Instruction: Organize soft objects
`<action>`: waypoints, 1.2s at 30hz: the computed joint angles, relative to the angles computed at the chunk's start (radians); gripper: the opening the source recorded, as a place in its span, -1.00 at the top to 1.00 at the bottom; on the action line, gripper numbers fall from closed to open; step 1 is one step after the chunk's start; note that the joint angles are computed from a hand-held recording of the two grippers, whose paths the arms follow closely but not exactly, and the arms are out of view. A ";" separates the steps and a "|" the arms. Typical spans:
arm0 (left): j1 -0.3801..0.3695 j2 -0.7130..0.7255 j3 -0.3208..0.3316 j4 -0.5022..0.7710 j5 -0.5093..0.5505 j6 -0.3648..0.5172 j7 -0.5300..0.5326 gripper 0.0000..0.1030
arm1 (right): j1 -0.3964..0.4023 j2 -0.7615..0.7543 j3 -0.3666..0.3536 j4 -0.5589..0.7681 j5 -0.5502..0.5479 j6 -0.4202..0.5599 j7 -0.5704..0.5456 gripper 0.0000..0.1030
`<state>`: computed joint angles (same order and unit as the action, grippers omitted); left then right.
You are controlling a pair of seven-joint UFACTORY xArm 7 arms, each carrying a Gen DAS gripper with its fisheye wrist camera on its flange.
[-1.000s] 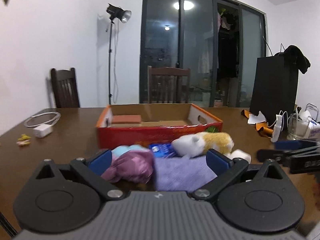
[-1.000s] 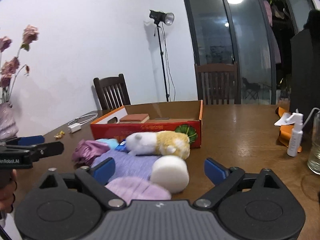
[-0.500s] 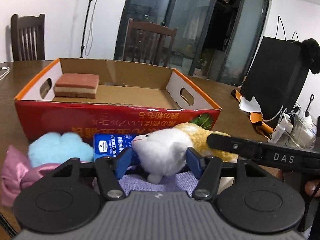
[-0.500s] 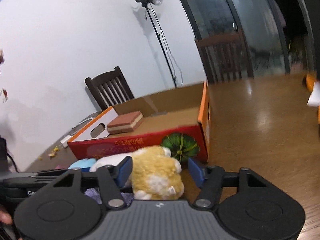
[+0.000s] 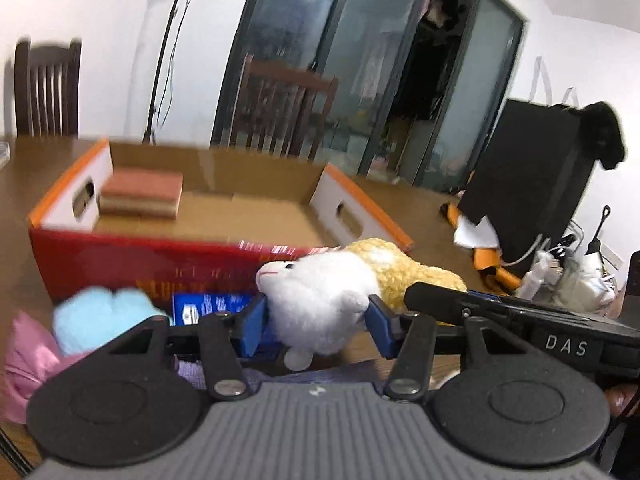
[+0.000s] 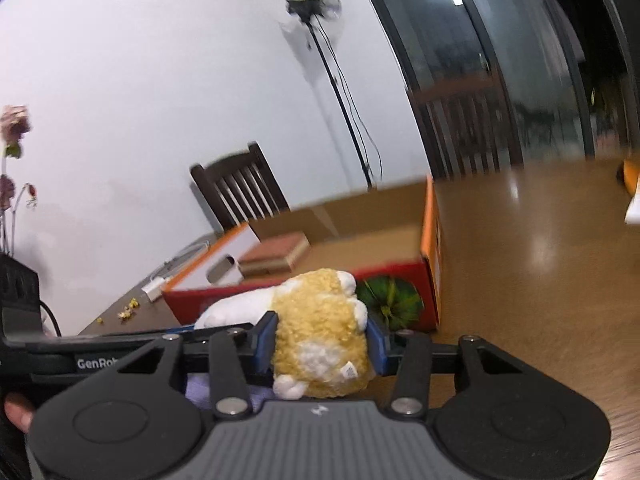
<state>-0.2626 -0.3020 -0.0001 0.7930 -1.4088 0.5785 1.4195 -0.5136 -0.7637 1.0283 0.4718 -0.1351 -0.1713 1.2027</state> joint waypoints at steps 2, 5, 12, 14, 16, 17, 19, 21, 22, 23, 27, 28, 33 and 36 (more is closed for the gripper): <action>0.005 -0.068 0.018 -0.037 0.004 0.033 0.010 -0.05 | 0.054 -0.072 -0.017 0.000 0.007 0.058 0.012 0.12; 0.009 -0.172 0.041 -0.103 0.030 0.063 0.001 -0.06 | 0.135 -0.177 -0.028 -0.001 0.000 0.155 0.061 0.12; -0.015 -0.347 0.091 -0.235 0.123 0.093 -0.098 -0.06 | 0.327 -0.271 -0.061 0.015 -0.057 0.391 0.138 0.12; -0.025 -0.382 0.106 -0.261 0.139 0.105 -0.118 -0.06 | 0.370 -0.294 -0.070 0.011 -0.077 0.432 0.157 0.12; -0.038 -0.406 0.102 -0.278 0.141 0.088 -0.132 -0.06 | 0.394 -0.308 -0.075 0.004 -0.097 0.451 0.180 0.12; -0.045 -0.420 0.102 -0.286 0.142 0.078 -0.136 -0.06 | 0.402 -0.314 -0.078 -0.001 -0.110 0.455 0.191 0.12; -0.067 -0.427 0.104 -0.290 0.127 0.050 -0.124 -0.06 | 0.410 -0.327 -0.082 -0.010 -0.138 0.453 0.212 0.12; -0.089 -0.402 0.115 -0.273 0.110 0.037 -0.105 -0.06 | 0.404 -0.330 -0.082 -0.011 -0.165 0.450 0.231 0.12; -0.096 -0.383 0.119 -0.259 0.106 0.037 -0.101 -0.06 | 0.394 -0.328 -0.083 -0.011 -0.178 0.444 0.237 0.12; -0.104 -0.351 0.123 -0.234 0.100 0.040 -0.092 -0.06 | 0.387 -0.325 -0.086 -0.010 -0.192 0.439 0.238 0.12; -0.106 -0.193 0.130 -0.102 0.078 0.089 -0.055 -0.06 | 0.315 -0.269 -0.115 0.009 -0.244 0.392 0.205 0.11; -0.100 -0.134 0.128 -0.051 0.083 0.112 -0.049 -0.06 | 0.286 -0.247 -0.116 0.021 -0.257 0.383 0.191 0.11; -0.047 0.175 0.095 0.278 0.162 0.237 -0.089 -0.06 | 0.102 -0.111 -0.116 0.092 -0.288 0.285 0.140 0.12; -0.018 0.367 0.055 0.502 0.198 0.249 -0.127 -0.04 | -0.074 -0.011 -0.068 0.174 -0.299 0.215 0.105 0.12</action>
